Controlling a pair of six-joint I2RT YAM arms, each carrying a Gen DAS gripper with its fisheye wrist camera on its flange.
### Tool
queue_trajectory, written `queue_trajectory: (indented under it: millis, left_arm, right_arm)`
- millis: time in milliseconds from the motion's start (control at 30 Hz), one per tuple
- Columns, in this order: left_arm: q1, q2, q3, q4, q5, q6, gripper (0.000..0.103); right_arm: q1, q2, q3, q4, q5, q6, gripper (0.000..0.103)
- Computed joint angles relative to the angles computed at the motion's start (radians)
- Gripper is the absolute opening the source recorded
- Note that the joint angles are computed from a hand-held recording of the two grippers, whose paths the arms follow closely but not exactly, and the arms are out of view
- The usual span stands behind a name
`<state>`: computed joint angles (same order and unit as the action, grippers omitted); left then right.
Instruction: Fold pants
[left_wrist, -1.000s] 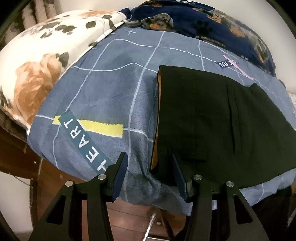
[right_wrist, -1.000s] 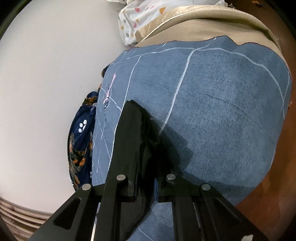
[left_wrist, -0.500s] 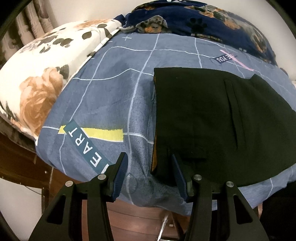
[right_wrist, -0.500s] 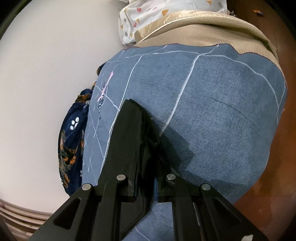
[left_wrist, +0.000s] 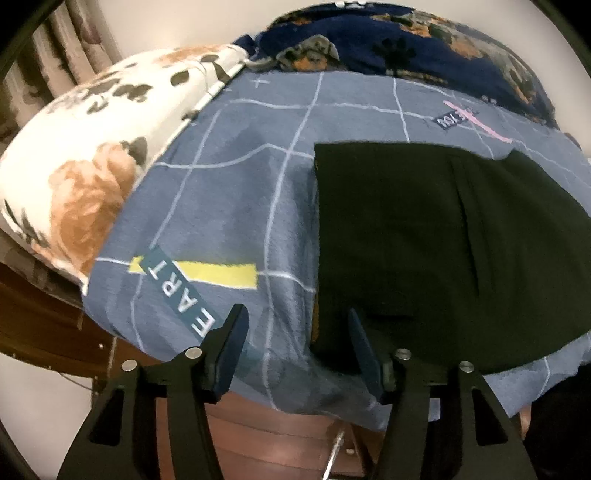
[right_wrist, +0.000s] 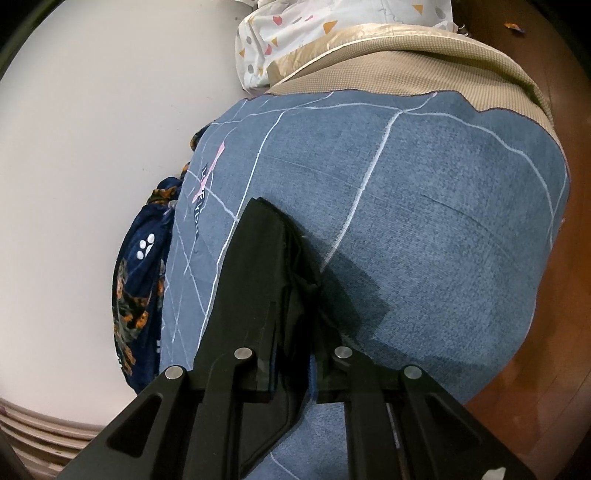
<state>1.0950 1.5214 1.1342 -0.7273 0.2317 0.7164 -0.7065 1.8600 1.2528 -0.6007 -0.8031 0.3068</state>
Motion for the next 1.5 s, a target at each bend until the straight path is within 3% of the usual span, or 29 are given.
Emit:
queue_trajectory:
  millis: [167, 367, 733, 1500]
  left_arm:
    - [-0.002, -0.087, -0.012, 0.052, 0.037, -0.026, 0.058]
    - [-0.055, -0.123, 0.036, -0.07, 0.157, -0.011, 0.058]
    - [-0.137, -0.07, -0.03, -0.115, 0.109, 0.022, 0.058]
    - [-0.118, -0.049, -0.003, -0.132, 0.157, -0.012, 0.058]
  right_arm:
    - [0.0, 0.002, 0.001, 0.001, -0.003, 0.0, 0.01]
    - [-0.006, 0.006, -0.002, 0.011, -0.021, 0.006, 0.01]
    - [-0.021, 0.015, -0.014, 0.029, -0.048, 0.005, 0.01]
    - [0.051, -0.103, -0.034, 0.047, -0.037, 0.047, 0.013]
